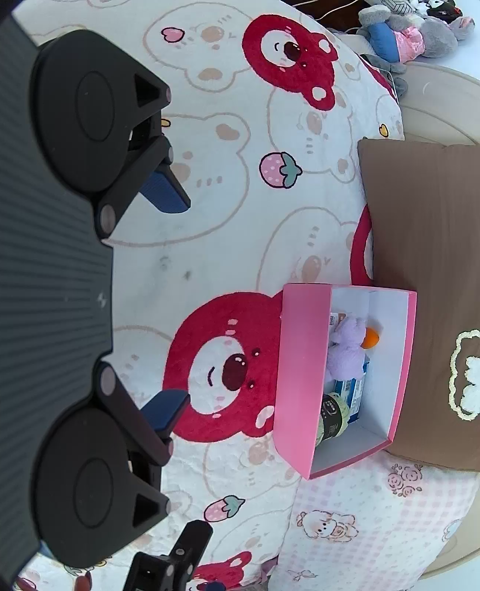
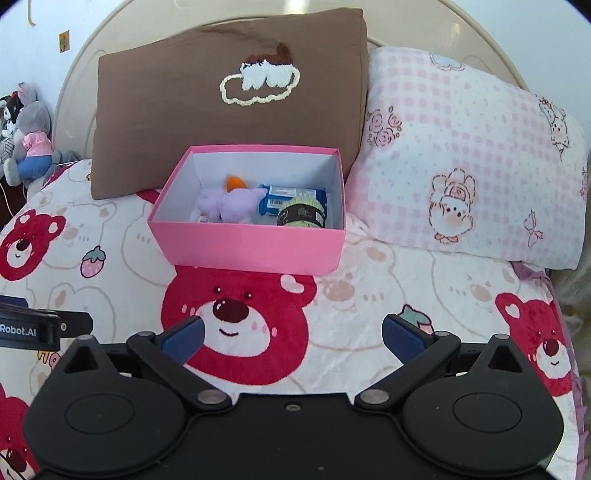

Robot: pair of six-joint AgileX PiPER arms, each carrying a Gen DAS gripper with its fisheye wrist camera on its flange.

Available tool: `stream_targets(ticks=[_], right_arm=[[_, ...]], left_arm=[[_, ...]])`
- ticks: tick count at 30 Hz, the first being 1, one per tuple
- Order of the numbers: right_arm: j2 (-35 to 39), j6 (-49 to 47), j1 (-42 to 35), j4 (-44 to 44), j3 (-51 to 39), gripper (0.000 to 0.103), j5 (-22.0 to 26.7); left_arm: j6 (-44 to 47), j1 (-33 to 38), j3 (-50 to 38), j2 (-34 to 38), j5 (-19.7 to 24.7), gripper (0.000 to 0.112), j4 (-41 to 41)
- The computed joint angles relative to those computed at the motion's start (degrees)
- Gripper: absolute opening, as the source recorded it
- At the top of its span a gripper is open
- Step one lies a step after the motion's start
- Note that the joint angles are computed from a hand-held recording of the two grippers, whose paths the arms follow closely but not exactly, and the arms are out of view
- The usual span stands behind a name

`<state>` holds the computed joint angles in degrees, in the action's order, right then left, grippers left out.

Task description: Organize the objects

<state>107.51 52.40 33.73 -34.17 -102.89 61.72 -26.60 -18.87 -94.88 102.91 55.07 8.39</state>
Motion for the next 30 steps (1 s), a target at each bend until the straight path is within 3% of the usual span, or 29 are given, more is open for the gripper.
stream_targets(ticks=[7, 12, 30], right_arm=[[0.50, -0.31, 0.01, 0.18, -0.57, 0.103, 0.37], [2.20, -1.78, 0.43, -0.13, -2.60, 0.103, 3.11], [1.21, -0.93, 0.50, -0.09, -1.67, 0.103, 2.66]], left_arm=[[-0.47, 0.14, 1.34, -0.84, -1.67, 0.103, 0.34], [0.06, -0.17, 0.93, -0.54, -0.70, 0.103, 1.21], [2.20, -0.47, -0.43, 0.28, 1.45, 0.103, 0.24]])
